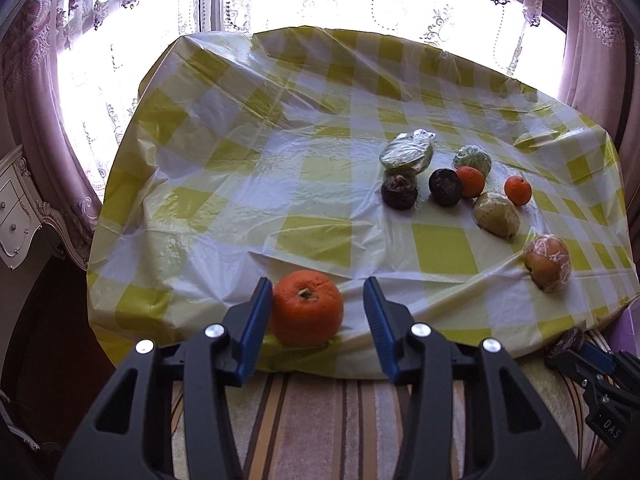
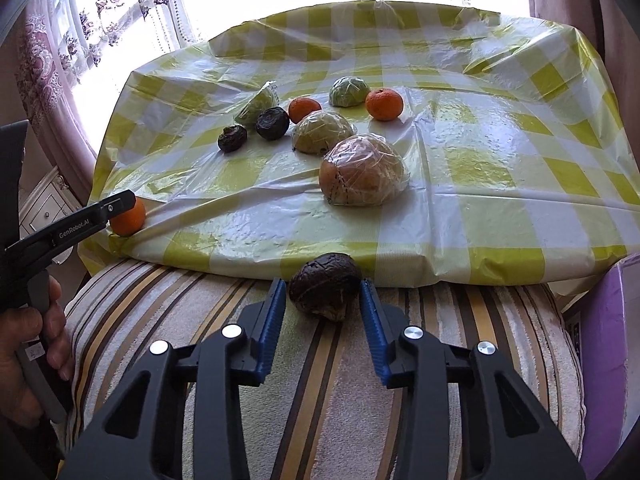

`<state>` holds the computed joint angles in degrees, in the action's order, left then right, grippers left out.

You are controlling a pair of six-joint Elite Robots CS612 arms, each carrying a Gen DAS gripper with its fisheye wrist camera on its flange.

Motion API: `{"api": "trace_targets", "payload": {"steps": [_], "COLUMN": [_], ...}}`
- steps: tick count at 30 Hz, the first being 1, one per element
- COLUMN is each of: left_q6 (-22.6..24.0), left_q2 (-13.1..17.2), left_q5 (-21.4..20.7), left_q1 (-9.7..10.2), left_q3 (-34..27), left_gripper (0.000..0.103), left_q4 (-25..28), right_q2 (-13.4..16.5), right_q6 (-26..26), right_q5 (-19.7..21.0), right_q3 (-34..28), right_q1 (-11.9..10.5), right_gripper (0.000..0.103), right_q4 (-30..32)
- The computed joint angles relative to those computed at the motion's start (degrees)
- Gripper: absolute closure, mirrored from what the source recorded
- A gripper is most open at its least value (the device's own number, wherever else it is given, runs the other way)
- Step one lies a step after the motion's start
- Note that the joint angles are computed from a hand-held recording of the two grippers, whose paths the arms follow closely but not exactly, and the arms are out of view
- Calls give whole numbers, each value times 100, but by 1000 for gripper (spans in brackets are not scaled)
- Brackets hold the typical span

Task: Organize fruits
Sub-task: 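Carry the orange and dark brown fruit with both tools over the purple-rimmed box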

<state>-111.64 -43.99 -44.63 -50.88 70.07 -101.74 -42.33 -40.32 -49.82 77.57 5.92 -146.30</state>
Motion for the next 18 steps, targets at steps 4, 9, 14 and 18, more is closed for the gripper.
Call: {"api": "trace_targets", "payload": {"steps": [4,9,14,18], "left_q6": [-71,38,-54,-75], "left_q2": [-21,49,52,102], "left_q5": [-36,-176,-318,-186], "left_q1": [0,22,28,-5], "left_q3": [49,-121,-133,-280], "left_gripper": [55,50,62,64], "left_q4": [-73,161,226,510], "right_q2": [-8,-7,1,4], "right_q6": [-8,48,159,338], "right_q5": [68,127,218,349], "right_q3": [-3,-5,-12,-34], "right_q1": [-16,-28,-58,-101], "right_gripper": [66,67,67,67], "right_q4": [84,72,8,-44]}}
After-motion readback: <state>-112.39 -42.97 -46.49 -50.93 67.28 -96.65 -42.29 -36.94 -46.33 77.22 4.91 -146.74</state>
